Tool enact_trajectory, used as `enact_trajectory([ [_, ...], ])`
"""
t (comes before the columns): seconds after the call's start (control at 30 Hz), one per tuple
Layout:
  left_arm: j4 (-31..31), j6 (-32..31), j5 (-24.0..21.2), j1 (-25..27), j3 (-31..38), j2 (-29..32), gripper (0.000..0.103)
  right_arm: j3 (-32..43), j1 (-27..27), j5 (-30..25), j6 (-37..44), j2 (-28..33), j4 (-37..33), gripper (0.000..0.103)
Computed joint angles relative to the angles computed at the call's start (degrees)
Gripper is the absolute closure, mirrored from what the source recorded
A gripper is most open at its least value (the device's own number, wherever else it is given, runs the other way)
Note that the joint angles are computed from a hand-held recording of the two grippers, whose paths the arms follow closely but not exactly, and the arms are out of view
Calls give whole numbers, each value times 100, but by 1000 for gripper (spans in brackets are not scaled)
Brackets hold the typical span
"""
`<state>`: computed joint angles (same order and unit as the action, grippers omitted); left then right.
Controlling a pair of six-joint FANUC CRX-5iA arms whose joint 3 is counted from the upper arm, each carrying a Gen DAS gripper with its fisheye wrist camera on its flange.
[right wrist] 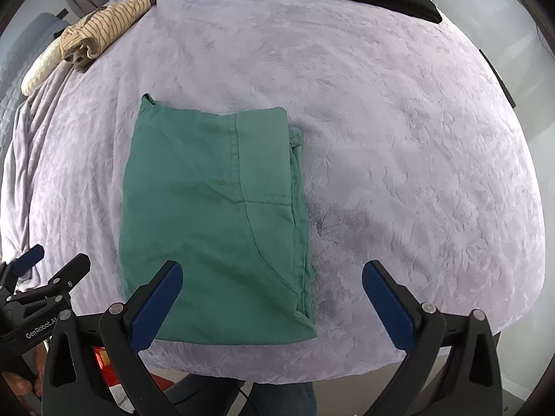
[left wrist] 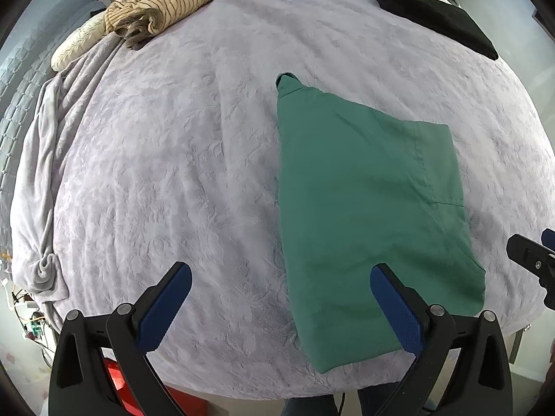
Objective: Fold large clothes
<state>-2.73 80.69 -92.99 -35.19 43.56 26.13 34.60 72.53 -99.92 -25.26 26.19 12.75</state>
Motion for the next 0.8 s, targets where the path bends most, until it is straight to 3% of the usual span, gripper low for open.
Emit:
enact_trajectory([
  [0.8,-18,-57,-10,25,6,29,0,275,-78,-179,167,138,-82,0],
])
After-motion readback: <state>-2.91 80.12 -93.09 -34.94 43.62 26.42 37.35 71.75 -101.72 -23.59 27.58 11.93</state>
